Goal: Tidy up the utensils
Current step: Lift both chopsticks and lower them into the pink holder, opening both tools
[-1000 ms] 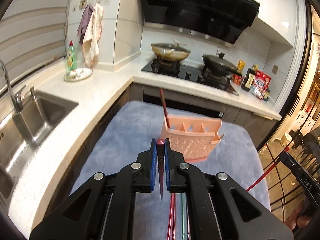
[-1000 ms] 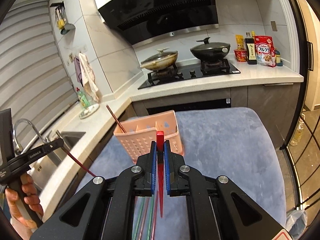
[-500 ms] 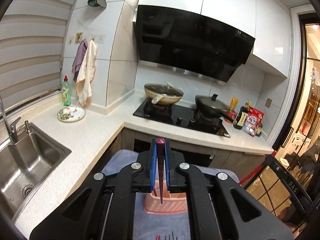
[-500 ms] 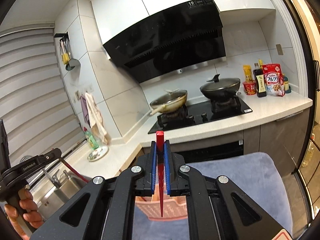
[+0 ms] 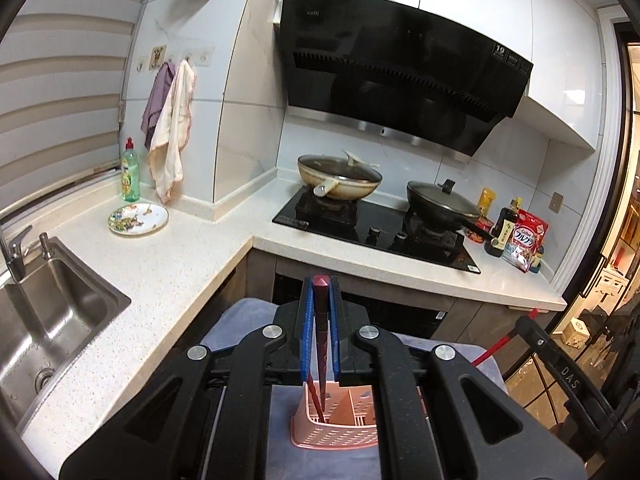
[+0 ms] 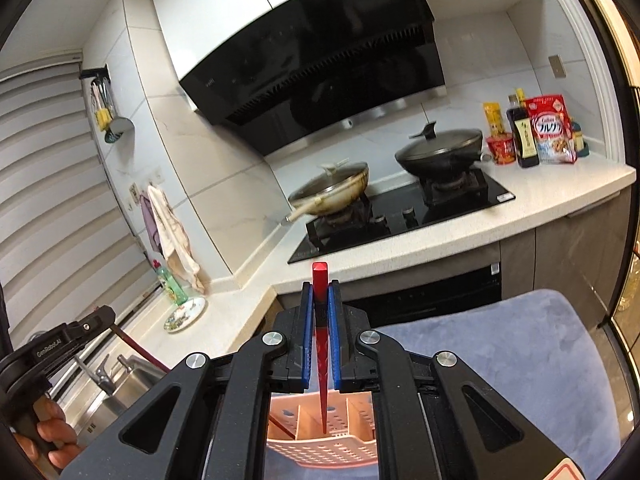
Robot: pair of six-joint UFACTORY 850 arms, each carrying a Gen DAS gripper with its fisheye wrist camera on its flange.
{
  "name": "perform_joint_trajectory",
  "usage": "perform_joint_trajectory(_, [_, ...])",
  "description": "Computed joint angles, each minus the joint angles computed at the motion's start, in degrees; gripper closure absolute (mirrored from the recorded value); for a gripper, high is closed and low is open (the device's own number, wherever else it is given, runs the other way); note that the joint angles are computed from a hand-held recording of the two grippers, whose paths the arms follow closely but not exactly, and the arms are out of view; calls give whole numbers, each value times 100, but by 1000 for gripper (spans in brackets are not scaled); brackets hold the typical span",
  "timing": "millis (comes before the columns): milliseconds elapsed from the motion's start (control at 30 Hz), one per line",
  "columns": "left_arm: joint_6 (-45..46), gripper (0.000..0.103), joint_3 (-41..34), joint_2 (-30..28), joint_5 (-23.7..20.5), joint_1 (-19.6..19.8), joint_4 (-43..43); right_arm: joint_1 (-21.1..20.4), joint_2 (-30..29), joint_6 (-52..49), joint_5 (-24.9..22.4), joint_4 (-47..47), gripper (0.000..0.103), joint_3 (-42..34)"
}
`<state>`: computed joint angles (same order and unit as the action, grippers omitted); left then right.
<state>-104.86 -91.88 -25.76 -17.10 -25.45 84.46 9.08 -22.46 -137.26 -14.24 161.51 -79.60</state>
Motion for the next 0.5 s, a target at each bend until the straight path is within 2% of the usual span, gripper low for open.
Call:
perform_joint_trajectory(133, [550,96,-60,-180,131,47,-584,22,-202,279,121,-340,96,-59])
perform_joint_trajectory(333, [1239,96,-124,-366,171,45,-1223,116,-416,-82,367,-162,96,-179])
perform_joint_trajectory(433, [1476,95,-140,-414,148,35,-1418,116,-431,-131,404,-145,96,-176])
perform_joint_trajectory(500, [1305,95,-92,-403,95,18,-1251,127,-395,-411,398,145,95,-139])
